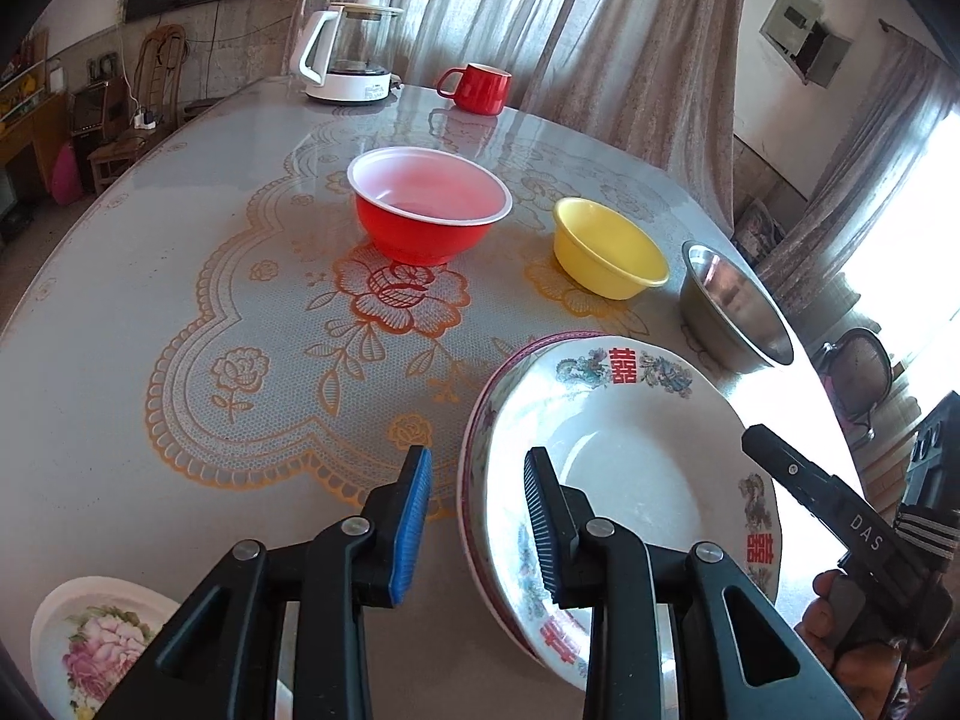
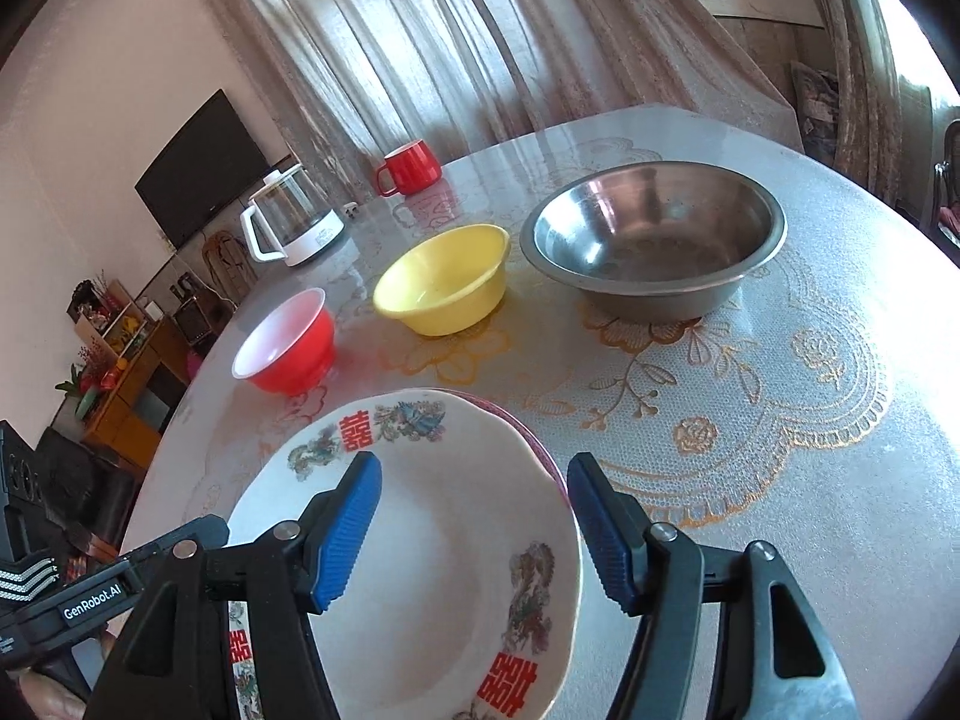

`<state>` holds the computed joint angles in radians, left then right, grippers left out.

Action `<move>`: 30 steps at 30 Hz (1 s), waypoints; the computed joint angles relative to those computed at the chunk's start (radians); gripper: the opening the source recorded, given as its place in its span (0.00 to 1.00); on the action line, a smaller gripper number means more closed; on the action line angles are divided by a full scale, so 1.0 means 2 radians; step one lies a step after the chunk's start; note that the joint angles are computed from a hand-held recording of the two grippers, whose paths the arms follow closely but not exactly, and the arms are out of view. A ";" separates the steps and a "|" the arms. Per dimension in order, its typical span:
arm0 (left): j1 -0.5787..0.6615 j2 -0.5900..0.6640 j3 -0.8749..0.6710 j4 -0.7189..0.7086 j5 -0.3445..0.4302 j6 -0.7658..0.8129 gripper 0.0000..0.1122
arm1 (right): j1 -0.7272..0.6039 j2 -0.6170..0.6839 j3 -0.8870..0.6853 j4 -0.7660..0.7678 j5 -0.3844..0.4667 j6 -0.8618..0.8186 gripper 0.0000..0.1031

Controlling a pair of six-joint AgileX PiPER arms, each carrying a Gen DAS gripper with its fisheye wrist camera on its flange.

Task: Organize plates and bowls
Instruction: 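Lower the double-happiness plate onto the purple-floral plate with the right tool, then open the right tool and nudge the stacked plates' rim to align them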

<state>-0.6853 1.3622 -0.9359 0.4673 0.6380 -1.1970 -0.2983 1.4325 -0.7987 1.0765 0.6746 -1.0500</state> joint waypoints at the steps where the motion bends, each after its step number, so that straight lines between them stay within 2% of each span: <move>1: 0.000 -0.003 0.005 0.001 0.000 -0.004 0.30 | -0.006 -0.002 0.004 0.000 0.002 -0.005 0.62; 6: -0.006 -0.014 0.032 0.006 -0.010 -0.021 0.35 | -0.037 -0.011 0.024 -0.005 0.014 -0.026 0.50; 8: -0.011 -0.018 0.042 0.010 -0.017 -0.030 0.37 | -0.047 -0.012 0.029 -0.010 0.021 -0.032 0.36; 13: -0.038 -0.020 0.047 0.040 -0.011 -0.059 0.37 | -0.052 -0.018 0.044 -0.007 0.028 -0.045 0.23; 16: -0.047 -0.015 0.047 0.049 -0.013 -0.065 0.36 | -0.018 -0.039 0.054 -0.028 -0.019 -0.024 0.23; 19: -0.058 -0.007 0.041 0.066 -0.007 -0.075 0.32 | -0.006 -0.038 0.050 -0.040 -0.034 -0.008 0.23; 22: -0.054 -0.004 0.039 0.060 -0.014 -0.069 0.32 | 0.023 -0.045 0.053 -0.067 -0.073 0.014 0.23; 26: -0.051 0.000 0.036 0.052 -0.016 -0.063 0.31 | 0.031 -0.037 0.046 -0.071 -0.083 0.024 0.23; 30: -0.056 0.005 0.028 0.052 -0.008 -0.062 0.28 | 0.053 -0.037 0.046 -0.093 -0.112 0.055 0.23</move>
<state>-0.7964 1.3714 -0.8801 0.5719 0.6221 -1.3203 -0.1918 1.3583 -0.7069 0.8902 0.4498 -0.9409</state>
